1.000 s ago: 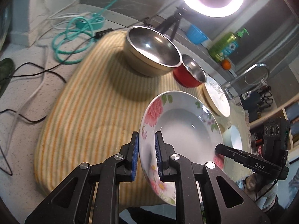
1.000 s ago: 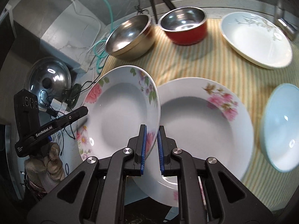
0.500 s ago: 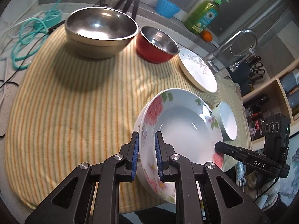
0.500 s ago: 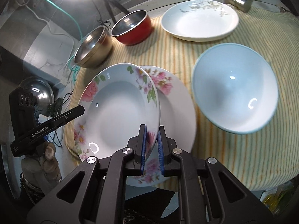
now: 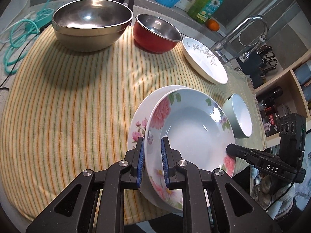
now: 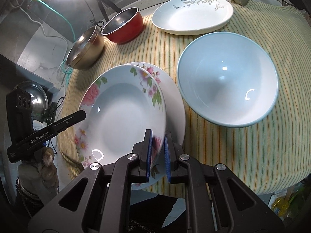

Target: Organize plates and bowls

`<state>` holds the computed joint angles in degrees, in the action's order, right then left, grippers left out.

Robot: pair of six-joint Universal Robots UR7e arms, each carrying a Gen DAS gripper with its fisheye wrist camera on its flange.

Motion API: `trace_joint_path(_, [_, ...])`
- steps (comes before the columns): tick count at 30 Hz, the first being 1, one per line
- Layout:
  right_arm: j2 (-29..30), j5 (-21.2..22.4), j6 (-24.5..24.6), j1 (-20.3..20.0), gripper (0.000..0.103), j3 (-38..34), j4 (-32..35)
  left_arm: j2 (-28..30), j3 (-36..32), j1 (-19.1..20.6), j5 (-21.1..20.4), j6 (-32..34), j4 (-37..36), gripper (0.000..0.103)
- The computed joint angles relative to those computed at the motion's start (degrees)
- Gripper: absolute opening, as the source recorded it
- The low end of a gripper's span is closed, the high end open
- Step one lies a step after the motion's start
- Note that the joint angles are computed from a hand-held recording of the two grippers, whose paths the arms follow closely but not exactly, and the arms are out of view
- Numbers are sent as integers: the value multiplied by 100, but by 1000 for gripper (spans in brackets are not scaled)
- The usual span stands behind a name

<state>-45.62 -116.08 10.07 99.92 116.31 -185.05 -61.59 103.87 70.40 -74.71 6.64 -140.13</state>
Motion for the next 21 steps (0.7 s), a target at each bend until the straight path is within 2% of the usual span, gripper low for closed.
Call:
trace_joint_path(13, [99, -300, -61, 95, 13, -121, 116, 52, 13, -30, 144, 29, -84, 15])
trace_joint_path(21, [202, -621, -222, 213, 18, -264, 270, 62, 32, -88, 277, 58, -106, 15])
